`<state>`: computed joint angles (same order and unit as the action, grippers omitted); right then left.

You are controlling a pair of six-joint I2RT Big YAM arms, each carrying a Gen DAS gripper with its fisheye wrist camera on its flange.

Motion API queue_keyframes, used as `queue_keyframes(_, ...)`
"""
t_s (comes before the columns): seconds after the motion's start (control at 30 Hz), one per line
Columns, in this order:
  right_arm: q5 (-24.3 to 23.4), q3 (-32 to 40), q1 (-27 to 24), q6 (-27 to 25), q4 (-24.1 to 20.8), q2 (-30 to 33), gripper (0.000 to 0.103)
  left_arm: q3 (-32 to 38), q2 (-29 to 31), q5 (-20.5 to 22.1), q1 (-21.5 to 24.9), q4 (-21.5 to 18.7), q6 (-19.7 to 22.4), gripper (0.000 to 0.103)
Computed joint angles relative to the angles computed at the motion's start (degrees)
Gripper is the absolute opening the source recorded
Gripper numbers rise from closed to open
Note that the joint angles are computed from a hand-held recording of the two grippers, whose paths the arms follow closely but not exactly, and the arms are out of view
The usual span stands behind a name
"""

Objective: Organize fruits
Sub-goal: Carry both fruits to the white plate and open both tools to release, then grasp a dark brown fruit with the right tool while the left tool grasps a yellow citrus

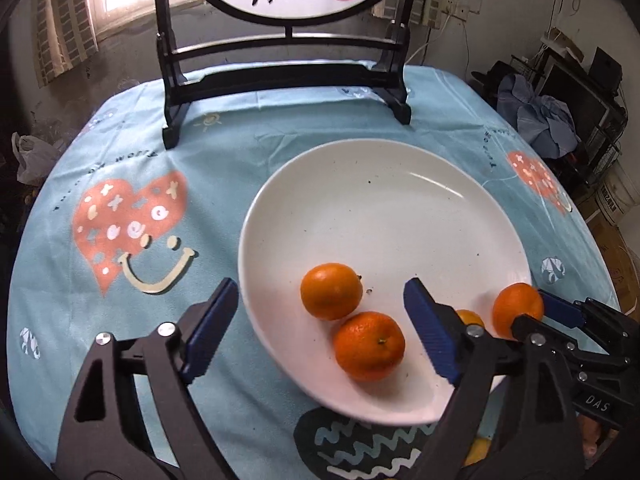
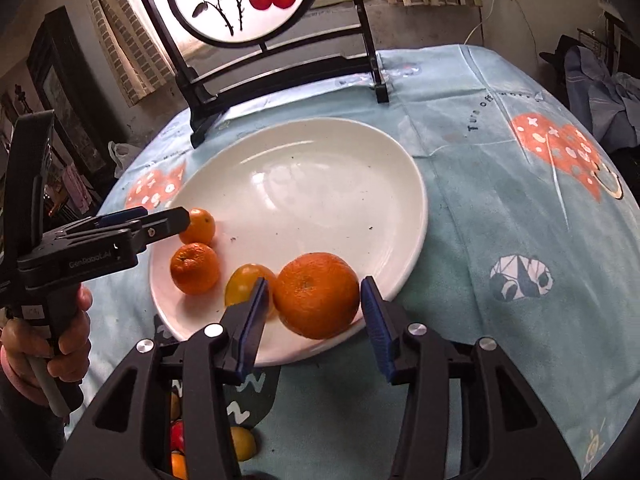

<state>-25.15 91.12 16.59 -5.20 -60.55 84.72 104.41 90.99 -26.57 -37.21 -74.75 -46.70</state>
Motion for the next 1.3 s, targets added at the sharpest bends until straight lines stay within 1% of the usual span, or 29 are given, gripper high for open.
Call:
queue_keyframes(0.07, -0.35, -2.19, -0.29, -0.73, 1.36, -3.21, 0.052, -0.3, -1.52, -1.75, -1.6, -1.4, -0.81, 0.094)
queue_keyframes(0.13, -0.71, -5.01, -0.55, -1.73, 2.87, -7.17, 0.052, -1.3, -3.45, -3.26, -3.68, -2.51, -2.43, 0.095)
queue_keyframes(0.2, -1.77, -8.76, -1.12, -2.83, 4.69, -11.87, 0.055, -3.46, -5.96, -4.98, -6.45, -2.8, -5.01, 0.097)
queue_keyframes(0.27, -2.91, -12.65, -1.75, -4.41, 5.5, -16.5, 0.057, -5.97, -8.3, -7.25, -9.95, -3.18, -8.2, 0.099)
queue_keyframes(0.3, -3.52, -14.94, -2.17, -5.28, 5.82, -19.0, 0.058, -7.37, -9.34, -8.96, -12.02, -3.67, -10.16, 0.099)
queue_keyframes(0.37, -4.14, -19.25, -2.93, -6.91, 5.98, -23.52, 0.059, -9.28, -10.16, -13.05, -16.46, -7.25, -16.27, 0.1)
queue_keyframes(0.43, -4.11, -23.26, -3.67, -8.37, 5.63, -27.38, 0.059, -11.26, -10.53, -15.03, -20.32, -10.56, -22.73, 0.1)
queue_keyframes(0.47, -3.94, -24.88, -3.96, -9.13, 5.22, -28.83, 0.059, -12.61, -10.98, -15.13, -22.05, -11.3, -25.72, 0.1)
queue_keyframes(0.5, -3.96, -26.4, -4.32, -9.95, 4.81, -30.05, 0.059, -14.04, -11.56, -14.83, -23.58, -11.31, -28.14, 0.1)
queue_keyframes(0.53, -3.67, -27.44, -4.54, -10.96, 4.16, -30.8, 0.059, -15.7, -12.35, -14.33, -24.98, -10.36, -29.93, 0.1)
queue_keyframes(0.6, -1.63, -28.84, -4.34, -12.58, 2.81, -31.54, 0.059, -18.49, -13.65, -13.26, -27.14, -8.34, -32.13, 0.1)
queue_keyframes(0.67, -0.68, -29.76, -4.28, -13.0, 2.53, -31.42, 0.059, -19.98, -13.96, -13.18, -28.82, -7.22, -33.09, 0.1)
queue_keyframes(0.7, -0.47, -29.98, -4.27, -12.77, 2.04, -31.12, 0.059, -20.28, -13.78, -13.51, -29.43, -7.36, -33.63, 0.1)
queue_keyframes(0.77, -1.35, -29.39, -4.38, -13.13, 0.3, -29.91, 0.059, -21.62, -13.9, -14.42, -30.48, -6.17, -33.46, 0.1)
queue_keyframes(0.8, -2.12, -29.2, -4.63, -13.3, -0.23, -29.51, 0.059, -22.11, -13.99, -13.79, -30.58, -5.57, -33.27, 0.1)
queue_keyframes(0.83, -2.2, -29.25, -4.82, -12.95, -0.34, -29.52, 0.059, -22.63, -14.62, -13.76, -30.62, -3.93, -32.02, 0.1)
queue_keyframes(0.87, -2.27, -29.2, -5.0, -12.62, -0.5, -29.33, 0.059, -23.81, -15.65, -14.39, -30.9, -0.94, -29.92, 0.1)
queue_keyframes(0.9, -2.32, -29.18, -5.07, -12.38, -0.71, -29.18, 0.059, -24.95, -16.59, -14.03, -30.99, 2.09, -27.51, 0.1)
queue_keyframes(0.93, -1.46, -29.24, -4.9, -11.88, -0.53, -29.18, 0.059, -25.03, -16.63, -13.57, -30.85, 2.89, -26.47, 0.1)
queue_keyframes(1.0, -0.13, -29.21, -4.23, -11.87, -0.44, -29.2, 0.059, -23.52, -15.11, -13.86, -30.91, 0.04, -27.4, 0.1)
queue_keyframes(1.03, 0.28, -29.17, -3.85, -12.27, -0.56, -29.21, 0.059, -22.98, -14.62, -13.72, -30.89, -0.4, -26.89, 0.1)
queue_keyframes(1.13, 2.48, -28.99, -2.68, -12.78, -1.02, -29.01, 0.059, -22.23, -13.94, -13.54, -30.97, -0.45, -24.97, 0.1)
queue_keyframes(1.3, 5.09, -29.07, -1.69, -12.68, -0.7, -28.92, 0.059, -22.26, -13.82, -12.8, -30.66, -0.5, -24.44, 0.1)
